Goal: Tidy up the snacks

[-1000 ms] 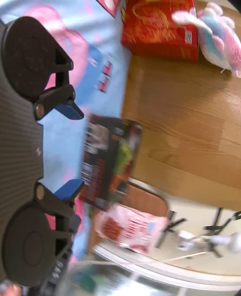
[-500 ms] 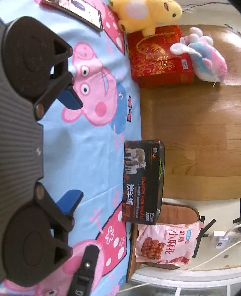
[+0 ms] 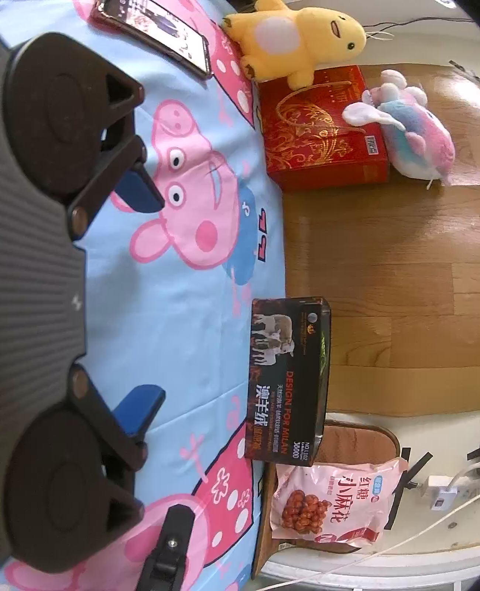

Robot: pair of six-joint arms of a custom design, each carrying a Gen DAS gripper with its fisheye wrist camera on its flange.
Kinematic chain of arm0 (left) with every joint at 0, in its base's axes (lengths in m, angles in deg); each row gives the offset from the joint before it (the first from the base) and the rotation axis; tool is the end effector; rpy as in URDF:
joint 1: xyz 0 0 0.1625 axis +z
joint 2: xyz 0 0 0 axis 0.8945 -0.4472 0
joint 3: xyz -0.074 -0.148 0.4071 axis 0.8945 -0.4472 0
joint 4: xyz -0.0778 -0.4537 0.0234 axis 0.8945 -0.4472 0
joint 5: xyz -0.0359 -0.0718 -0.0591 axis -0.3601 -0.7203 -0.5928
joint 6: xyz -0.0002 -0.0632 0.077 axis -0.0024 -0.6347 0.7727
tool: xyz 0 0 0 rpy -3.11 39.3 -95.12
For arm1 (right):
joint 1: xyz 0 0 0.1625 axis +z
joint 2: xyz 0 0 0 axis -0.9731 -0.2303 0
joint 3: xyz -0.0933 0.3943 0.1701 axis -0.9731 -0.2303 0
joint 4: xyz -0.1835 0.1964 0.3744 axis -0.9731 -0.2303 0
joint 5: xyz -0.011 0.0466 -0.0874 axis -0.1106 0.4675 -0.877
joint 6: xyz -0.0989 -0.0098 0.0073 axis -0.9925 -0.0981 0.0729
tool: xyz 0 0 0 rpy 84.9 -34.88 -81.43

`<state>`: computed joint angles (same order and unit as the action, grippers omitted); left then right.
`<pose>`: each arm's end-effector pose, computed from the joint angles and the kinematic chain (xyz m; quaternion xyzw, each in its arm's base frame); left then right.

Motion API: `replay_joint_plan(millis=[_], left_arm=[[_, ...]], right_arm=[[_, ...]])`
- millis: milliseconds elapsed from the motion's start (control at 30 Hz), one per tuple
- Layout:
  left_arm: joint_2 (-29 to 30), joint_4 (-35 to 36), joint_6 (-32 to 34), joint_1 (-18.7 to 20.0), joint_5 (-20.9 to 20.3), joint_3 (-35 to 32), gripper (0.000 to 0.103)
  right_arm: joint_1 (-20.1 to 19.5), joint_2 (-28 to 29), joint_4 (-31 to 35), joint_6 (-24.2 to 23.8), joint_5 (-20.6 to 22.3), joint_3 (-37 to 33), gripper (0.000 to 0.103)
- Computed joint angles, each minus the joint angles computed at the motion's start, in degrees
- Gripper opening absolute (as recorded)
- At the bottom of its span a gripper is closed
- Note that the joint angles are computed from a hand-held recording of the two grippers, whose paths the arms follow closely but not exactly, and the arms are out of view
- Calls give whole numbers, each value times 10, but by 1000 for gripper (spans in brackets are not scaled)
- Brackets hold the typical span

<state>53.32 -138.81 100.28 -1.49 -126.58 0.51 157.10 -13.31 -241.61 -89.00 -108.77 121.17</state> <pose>-0.2196 -0.8232 -0.0467 0.2864 0.8257 -0.3919 0.2875 -0.0128 -0.7721 0.1498 0.0605 -0.8029 0.5400 0.2452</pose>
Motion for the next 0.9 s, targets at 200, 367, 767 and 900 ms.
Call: replay_joint_plan(millis=[200, 367, 767, 900], left_arm=[[-2, -8, 6, 0, -6, 5, 103], [-8, -1, -6, 3, -22, 11, 103], [-28, 26, -36, 13, -72, 32, 103], [-27, 29, -40, 12, -59, 31, 103]], right_arm=[[1, 2, -3, -9, -5, -2, 55], [2, 4, -13, -10, -6, -1, 57], [9, 18, -54, -45, -24, -8, 58], [13, 26, -72, -69, -32, -12, 58]])
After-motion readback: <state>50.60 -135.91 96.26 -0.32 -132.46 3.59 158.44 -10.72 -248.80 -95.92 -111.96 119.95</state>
